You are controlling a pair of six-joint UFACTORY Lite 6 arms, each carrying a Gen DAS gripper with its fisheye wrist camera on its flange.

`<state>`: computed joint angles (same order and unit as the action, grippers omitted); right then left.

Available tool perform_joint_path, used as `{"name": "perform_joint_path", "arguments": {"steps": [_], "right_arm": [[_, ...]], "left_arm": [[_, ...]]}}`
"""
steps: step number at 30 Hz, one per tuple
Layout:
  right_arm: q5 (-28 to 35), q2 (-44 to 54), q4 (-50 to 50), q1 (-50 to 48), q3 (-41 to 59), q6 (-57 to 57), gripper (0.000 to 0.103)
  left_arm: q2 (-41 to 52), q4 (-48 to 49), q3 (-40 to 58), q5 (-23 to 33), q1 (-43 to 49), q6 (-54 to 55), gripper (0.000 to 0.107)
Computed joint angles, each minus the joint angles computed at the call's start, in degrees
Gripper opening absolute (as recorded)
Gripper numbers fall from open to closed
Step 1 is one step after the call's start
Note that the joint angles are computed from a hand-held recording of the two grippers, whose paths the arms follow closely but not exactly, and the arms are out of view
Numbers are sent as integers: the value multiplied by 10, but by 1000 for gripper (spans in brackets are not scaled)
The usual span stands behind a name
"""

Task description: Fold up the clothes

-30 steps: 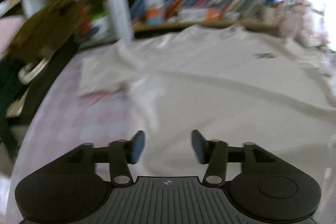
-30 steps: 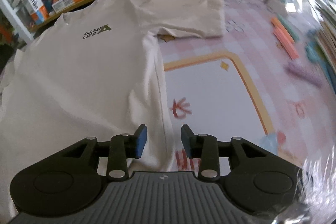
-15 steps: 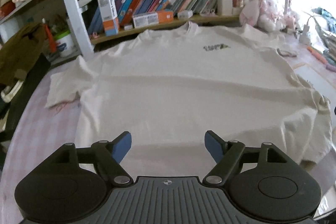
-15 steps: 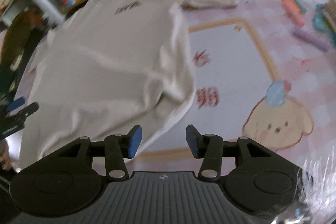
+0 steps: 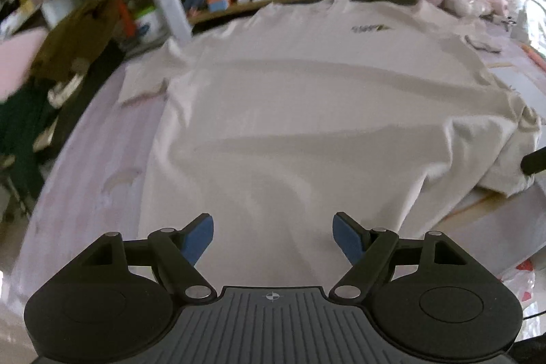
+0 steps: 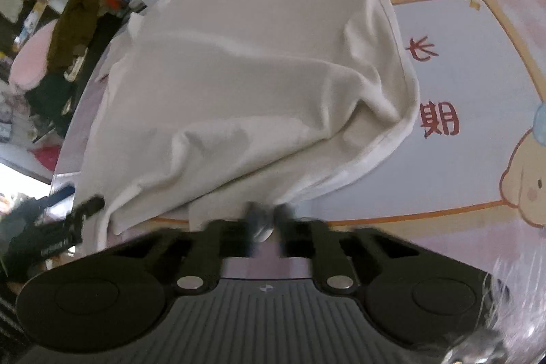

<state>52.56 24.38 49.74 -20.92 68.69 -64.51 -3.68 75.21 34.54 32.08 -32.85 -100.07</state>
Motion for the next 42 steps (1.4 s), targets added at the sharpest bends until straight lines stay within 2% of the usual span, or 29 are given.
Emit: {"name": "perform_joint_path", "arguments": {"steps": [2, 7, 10, 13, 15, 21, 22, 24, 25, 26, 28, 35, 40, 42], "right_arm": [[14, 11, 7, -12, 8, 2, 3], [139, -1, -28, -101, 60, -33, 3], [190, 4, -66, -153, 115, -41, 3], [203, 9, -104, -192, 154, -58, 3], [198, 4, -130, -210, 152, -102, 3], [49, -71, -204, -217, 46, -224, 1], [42, -73, -201, -223, 41, -231, 2], [75, -55, -173, -232, 64, -214, 2], [91, -46, -158, -236, 75, -204, 9], [105, -35, -147, -238, 85, -187, 25], [118, -26, -134, -230, 86, -159, 36], [27, -75, -112, -200, -28, -153, 33], [-24, -114, -88, -182, -94, -164, 32], [-41, -128, -80, -175, -112, -159, 32]], "left_arm": [[-4, -6, -11, -7, 9, -15, 79], [-16, -33, -31, -38, 58, -21, 79], [-25, -32, -42, -66, 96, -20, 83], [-29, -32, -48, -75, 119, -19, 84], [-29, -34, -48, -78, 129, -15, 85], [-27, -47, -44, -80, 142, 16, 88], [-24, -52, -40, -68, 135, 21, 88], [-33, -59, -44, -37, 118, 26, 88], [-38, -61, -47, -21, 109, 28, 88], [-53, -64, -56, -12, 103, 27, 88], [-88, -71, -77, 4, 94, 26, 88], [-233, -160, -156, 52, 92, 90, 88], [-295, -187, -206, 7, 153, 148, 87], [-304, -187, -220, -21, 183, 172, 80]]}}
